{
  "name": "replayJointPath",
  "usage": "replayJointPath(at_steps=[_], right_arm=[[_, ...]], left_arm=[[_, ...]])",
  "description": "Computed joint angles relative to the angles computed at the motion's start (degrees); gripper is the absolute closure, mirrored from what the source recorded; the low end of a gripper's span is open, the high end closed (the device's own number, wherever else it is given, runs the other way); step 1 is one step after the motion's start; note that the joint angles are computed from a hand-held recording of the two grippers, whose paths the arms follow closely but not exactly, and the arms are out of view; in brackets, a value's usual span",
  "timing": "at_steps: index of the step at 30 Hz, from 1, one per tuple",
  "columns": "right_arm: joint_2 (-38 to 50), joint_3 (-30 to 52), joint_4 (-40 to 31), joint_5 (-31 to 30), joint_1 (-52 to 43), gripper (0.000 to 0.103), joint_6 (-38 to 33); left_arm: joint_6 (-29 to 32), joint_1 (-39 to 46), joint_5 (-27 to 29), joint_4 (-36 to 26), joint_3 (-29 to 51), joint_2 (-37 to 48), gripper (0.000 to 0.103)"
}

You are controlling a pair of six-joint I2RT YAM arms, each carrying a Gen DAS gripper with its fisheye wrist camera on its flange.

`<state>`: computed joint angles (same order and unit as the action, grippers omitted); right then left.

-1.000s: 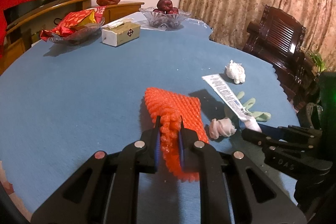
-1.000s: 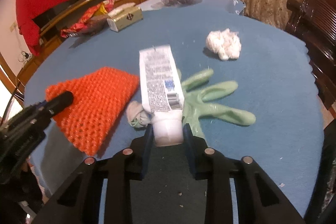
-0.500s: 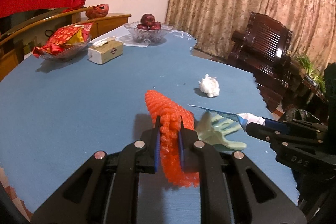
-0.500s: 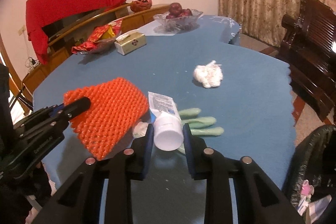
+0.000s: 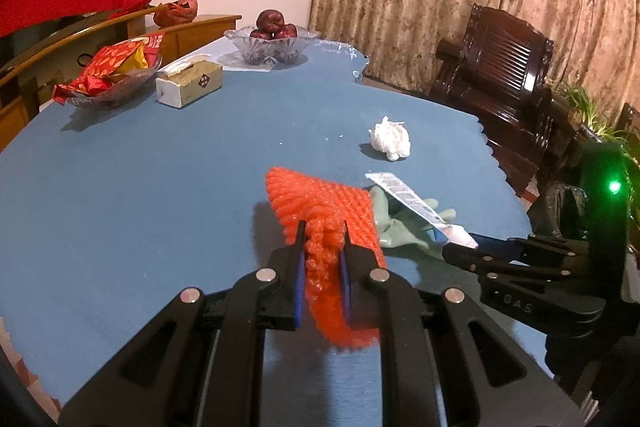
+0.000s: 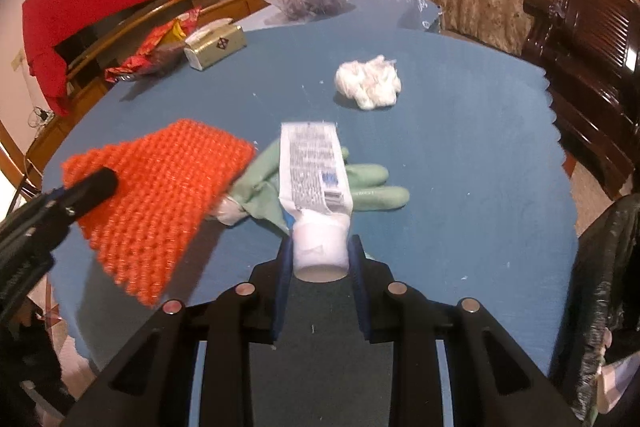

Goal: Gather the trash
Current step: 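Lift the white tube with the right gripper while the left gripper holds the orange net, then carry the orange net and white tube over the black bin and open both grippers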

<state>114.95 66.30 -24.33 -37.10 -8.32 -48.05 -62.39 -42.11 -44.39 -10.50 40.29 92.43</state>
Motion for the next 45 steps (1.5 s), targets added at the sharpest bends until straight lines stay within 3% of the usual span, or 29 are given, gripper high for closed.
replayJointPath(at_steps=[6, 9, 15, 23, 34, 45], right_arm=[[2.78, 1.29, 0.45, 0.77, 1.43, 0.071, 2.5], [3.64, 2.34, -0.16, 0.1, 2.06, 0.06, 3.39], [2.16, 1.47, 1.24, 0.75, 2.61, 0.074, 3.01], [-2.2, 3.45, -3.57, -4.1, -2.7, 0.074, 1.03], [-5.58, 11.03, -13.4, -11.68, -11.51, 0.074, -2.87], [-0.79, 23.99, -19.97, -15.4, -21.46, 0.074, -3.94]], left_arm=[[0.39, 0.95, 0.97, 1.36, -0.93, 0.29, 0.09], [0.7, 1.29, 1.34, 2.07, -1.12, 0.58, 0.09], [0.66, 1.49, 1.57, 2.39, -1.24, 0.71, 0.09], [1.1, 0.01, -0.24, 1.31, 0.38, -0.2, 0.09], [5.47, -4.86, -5.11, -1.66, 10.19, 0.52, 0.09], [14.66, -8.66, -5.42, 0.9, 24.39, 8.74, 0.09]])
